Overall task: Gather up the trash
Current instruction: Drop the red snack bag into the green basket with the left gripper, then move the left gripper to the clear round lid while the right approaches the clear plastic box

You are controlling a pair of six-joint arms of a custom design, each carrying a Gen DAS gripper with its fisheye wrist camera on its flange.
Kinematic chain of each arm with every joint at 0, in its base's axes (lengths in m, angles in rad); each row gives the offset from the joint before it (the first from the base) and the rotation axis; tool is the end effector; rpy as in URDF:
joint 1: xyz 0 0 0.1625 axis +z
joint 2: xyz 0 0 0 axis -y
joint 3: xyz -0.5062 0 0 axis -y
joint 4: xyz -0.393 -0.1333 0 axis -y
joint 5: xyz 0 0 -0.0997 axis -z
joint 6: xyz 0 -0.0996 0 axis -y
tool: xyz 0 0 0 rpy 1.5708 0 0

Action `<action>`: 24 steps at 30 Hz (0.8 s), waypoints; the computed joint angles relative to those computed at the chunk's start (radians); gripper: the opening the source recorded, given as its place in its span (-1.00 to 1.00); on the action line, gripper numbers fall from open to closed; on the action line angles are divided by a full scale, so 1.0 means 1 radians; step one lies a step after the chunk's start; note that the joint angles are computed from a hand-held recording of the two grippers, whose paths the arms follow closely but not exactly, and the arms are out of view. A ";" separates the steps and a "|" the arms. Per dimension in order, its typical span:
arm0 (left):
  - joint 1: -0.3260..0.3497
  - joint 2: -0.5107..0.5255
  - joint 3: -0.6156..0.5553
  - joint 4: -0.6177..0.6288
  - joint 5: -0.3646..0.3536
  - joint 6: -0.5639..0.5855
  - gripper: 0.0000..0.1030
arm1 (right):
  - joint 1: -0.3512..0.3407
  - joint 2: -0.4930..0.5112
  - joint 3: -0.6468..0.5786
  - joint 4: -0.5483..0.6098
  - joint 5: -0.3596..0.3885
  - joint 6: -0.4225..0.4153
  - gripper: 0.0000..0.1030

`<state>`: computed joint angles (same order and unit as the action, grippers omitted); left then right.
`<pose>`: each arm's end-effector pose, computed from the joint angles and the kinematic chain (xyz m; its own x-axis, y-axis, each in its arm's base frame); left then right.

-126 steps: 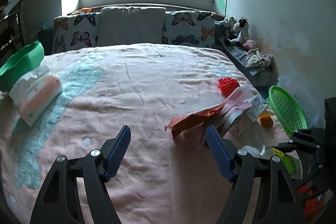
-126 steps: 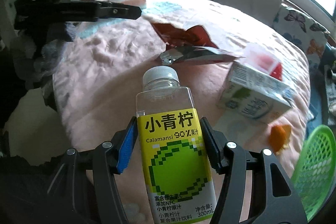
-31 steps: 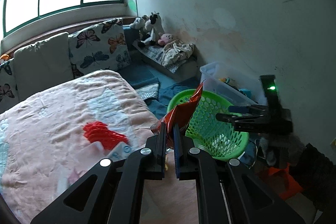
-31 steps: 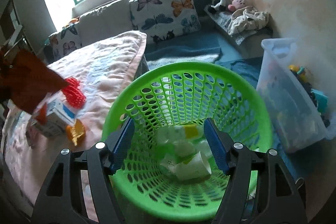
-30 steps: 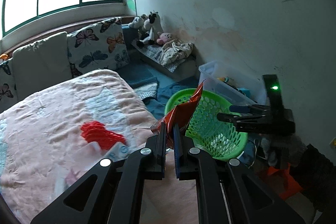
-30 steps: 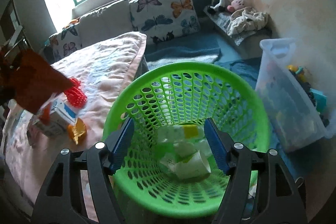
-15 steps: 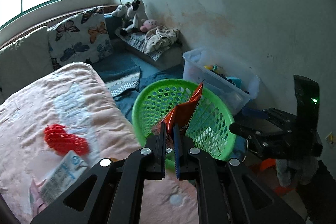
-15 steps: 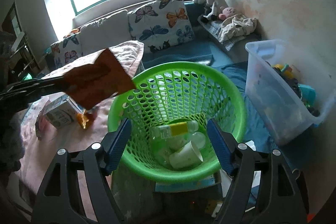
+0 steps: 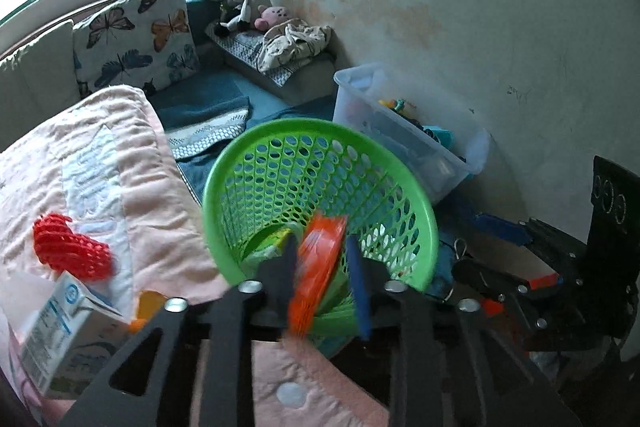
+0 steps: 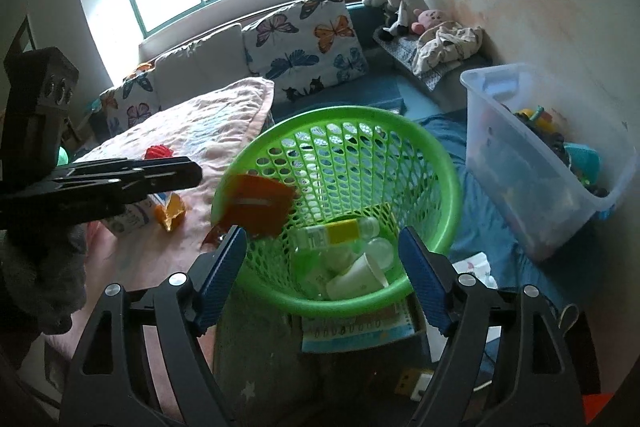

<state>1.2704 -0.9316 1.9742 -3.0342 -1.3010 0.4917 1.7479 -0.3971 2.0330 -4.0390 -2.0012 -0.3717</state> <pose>-0.0338 -0.6493 0.1824 -0.7125 0.5714 -0.4073 0.6880 0.6830 -0.2452 0.1917 -0.5501 -0.0211 -0.8411 -0.1069 0.5303 -0.4552 0.6695 -0.5870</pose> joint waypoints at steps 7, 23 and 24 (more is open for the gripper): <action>0.005 -0.029 0.035 -0.028 0.003 0.003 -0.31 | 0.007 0.005 0.018 -0.018 0.000 0.016 0.52; 0.059 -0.180 0.157 -0.223 0.078 0.067 -0.17 | 0.054 0.036 -0.012 0.001 0.030 0.039 0.63; 0.064 -0.187 0.160 -0.230 0.082 0.072 -0.13 | 0.056 0.035 -0.014 0.007 0.035 0.037 0.63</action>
<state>1.3343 -1.1184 2.1339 -3.2639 -1.2192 0.5639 1.8034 -0.3622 2.0194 -4.0319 -1.9665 -0.3347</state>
